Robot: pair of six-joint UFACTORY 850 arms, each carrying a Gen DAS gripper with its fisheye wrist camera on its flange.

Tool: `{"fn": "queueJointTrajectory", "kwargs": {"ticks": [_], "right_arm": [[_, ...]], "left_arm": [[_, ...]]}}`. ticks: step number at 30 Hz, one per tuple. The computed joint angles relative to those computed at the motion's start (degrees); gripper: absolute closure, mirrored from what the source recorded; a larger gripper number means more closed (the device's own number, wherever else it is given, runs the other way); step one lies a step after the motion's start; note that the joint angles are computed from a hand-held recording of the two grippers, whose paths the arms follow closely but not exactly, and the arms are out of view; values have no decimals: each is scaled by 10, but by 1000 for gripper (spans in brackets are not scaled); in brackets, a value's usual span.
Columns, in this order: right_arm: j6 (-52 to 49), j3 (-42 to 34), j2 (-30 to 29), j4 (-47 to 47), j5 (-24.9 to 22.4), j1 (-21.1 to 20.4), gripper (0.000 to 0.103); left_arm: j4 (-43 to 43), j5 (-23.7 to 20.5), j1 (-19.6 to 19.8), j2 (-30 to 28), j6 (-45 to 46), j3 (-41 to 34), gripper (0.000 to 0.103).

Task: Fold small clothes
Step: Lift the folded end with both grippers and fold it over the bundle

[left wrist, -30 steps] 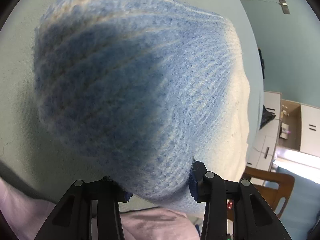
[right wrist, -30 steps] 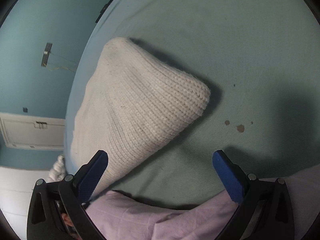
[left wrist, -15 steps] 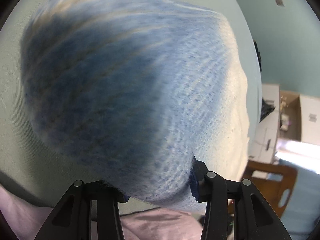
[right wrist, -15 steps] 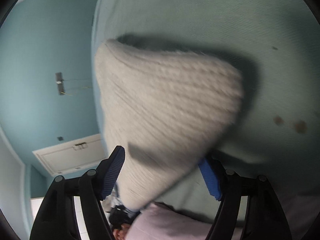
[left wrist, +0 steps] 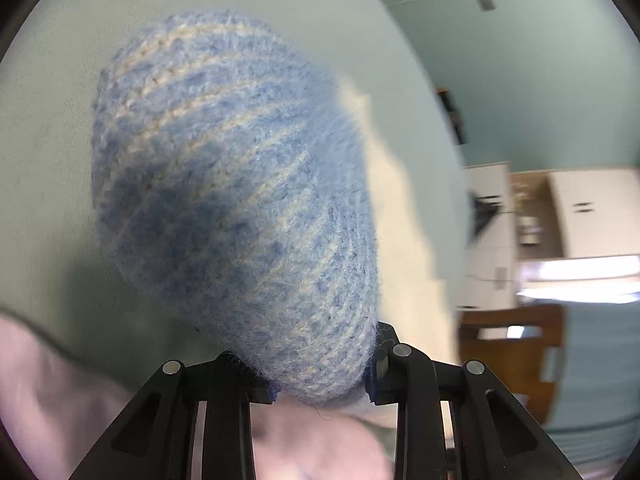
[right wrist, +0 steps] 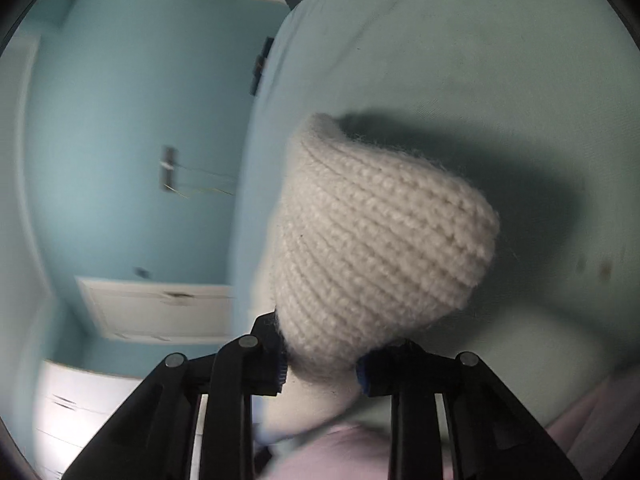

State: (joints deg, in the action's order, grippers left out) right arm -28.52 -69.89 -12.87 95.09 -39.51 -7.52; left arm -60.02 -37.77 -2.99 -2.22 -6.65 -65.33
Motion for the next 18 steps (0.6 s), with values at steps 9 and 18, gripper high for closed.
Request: {"fn": "queueJointTrajectory", "kwargs": {"ticks": [9,18], "right_arm": [[185,94,173,-141,46,-14,82],[368,27,143,-262,11,-15,81]], "left_arm": [[-6,-35,-10,122,-50,69,75],[-58,-78,21,36,-55,-22,75]]}}
